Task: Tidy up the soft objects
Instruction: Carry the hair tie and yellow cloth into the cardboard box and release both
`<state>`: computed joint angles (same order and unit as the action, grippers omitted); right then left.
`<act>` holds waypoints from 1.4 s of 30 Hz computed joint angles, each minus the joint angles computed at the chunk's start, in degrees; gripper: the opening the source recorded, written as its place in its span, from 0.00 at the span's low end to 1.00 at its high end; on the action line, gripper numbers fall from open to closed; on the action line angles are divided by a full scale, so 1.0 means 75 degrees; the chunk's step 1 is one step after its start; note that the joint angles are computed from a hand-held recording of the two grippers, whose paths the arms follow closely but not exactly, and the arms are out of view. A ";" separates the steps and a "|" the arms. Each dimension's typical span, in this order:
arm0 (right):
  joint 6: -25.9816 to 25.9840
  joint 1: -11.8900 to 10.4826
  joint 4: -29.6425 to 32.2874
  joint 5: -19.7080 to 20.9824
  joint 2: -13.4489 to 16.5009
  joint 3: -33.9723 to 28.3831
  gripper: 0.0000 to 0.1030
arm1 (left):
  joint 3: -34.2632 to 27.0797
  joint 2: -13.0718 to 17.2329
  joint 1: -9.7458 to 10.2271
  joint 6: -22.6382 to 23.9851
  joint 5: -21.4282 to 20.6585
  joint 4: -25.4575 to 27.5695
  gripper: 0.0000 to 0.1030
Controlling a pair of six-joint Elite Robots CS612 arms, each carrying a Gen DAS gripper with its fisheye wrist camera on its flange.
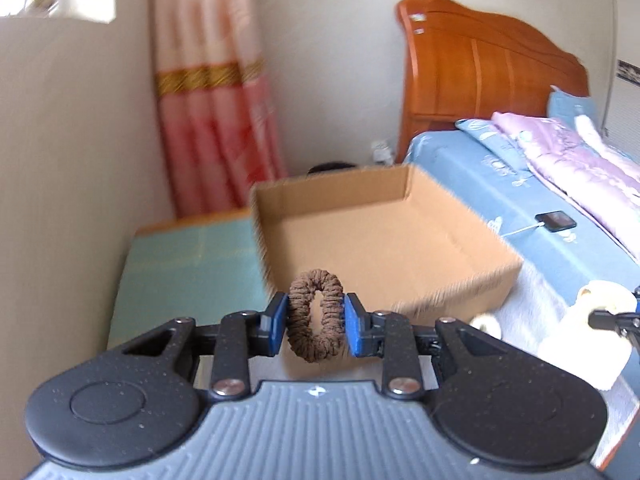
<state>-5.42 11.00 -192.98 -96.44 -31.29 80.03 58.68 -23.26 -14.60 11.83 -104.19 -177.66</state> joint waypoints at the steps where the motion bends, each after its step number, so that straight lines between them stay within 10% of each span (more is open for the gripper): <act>1: -0.0056 -0.0010 -0.0054 0.0025 -0.0014 -0.0024 0.15 | -0.0261 0.0102 -0.0035 0.0122 0.0018 0.0125 0.28; 6: -0.0278 -0.0038 -0.0242 0.0027 -0.0025 -0.0186 0.15 | -0.1845 0.0786 -0.0218 0.0337 0.0207 0.0935 0.32; 10: -0.0257 -0.0065 -0.0199 -0.0012 0.0052 -0.0451 0.15 | -0.2802 0.1350 -0.0369 0.0246 0.0914 0.0902 0.94; 19: -0.0077 -0.0132 0.0529 0.0095 0.0309 -0.1358 0.15 | -0.0900 0.0438 -0.0276 0.0708 0.0749 0.0210 0.95; 29: -0.0159 -0.0129 0.2572 -0.0061 0.1543 -0.4354 0.16 | 0.1309 -0.0457 -0.0137 0.0209 0.1391 -0.1291 0.97; 32: 0.0018 -0.0125 0.3492 -0.0202 0.2074 -0.5544 0.45 | 0.1539 -0.0552 -0.0084 -0.0056 0.1391 -0.1309 0.97; 34: 0.0174 -0.0071 0.3770 -0.0644 0.2377 -0.6120 1.00 | 0.1658 -0.0594 -0.0050 -0.0245 0.1363 -0.1395 0.99; 42: 0.0269 -0.0017 0.3906 -0.0637 0.1972 -0.5387 1.00 | 0.1810 -0.0630 0.0004 -0.0508 0.1245 -0.1490 0.99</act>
